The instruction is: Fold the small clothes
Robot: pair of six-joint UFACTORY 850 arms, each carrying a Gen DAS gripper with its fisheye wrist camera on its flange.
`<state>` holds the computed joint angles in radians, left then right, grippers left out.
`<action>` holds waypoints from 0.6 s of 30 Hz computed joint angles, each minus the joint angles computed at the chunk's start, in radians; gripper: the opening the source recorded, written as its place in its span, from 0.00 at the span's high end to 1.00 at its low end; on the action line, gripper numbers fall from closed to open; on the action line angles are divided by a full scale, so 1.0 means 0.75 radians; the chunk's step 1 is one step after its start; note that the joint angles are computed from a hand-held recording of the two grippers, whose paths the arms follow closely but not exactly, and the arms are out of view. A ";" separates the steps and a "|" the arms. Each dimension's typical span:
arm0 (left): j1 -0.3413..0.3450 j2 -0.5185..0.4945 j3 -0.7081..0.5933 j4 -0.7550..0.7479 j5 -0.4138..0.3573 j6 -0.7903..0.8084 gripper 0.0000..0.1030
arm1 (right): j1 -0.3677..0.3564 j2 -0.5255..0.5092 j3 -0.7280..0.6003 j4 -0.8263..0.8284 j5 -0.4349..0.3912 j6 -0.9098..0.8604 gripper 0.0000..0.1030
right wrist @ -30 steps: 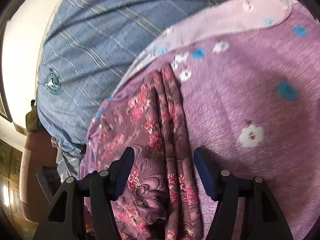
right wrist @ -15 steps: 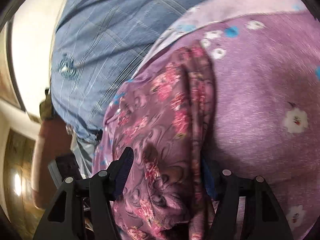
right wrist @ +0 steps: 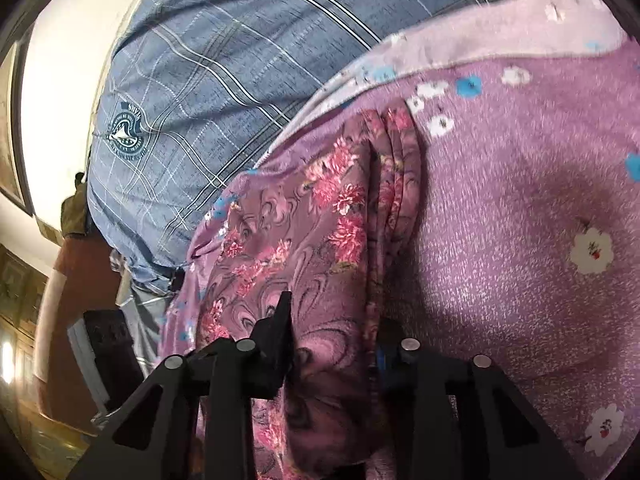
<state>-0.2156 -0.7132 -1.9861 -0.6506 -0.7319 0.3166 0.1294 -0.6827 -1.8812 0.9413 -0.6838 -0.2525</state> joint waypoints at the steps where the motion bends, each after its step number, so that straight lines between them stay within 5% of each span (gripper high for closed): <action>1: -0.003 0.008 0.008 0.011 0.018 0.003 0.65 | 0.008 0.010 0.005 -0.032 0.023 0.007 0.70; 9: -0.023 0.094 0.081 -0.010 0.160 0.121 0.75 | 0.070 0.124 0.096 -0.121 0.263 -0.120 0.74; 18: -0.003 0.184 0.142 -0.153 0.212 0.280 0.76 | 0.092 0.265 0.244 0.447 0.414 -0.756 0.74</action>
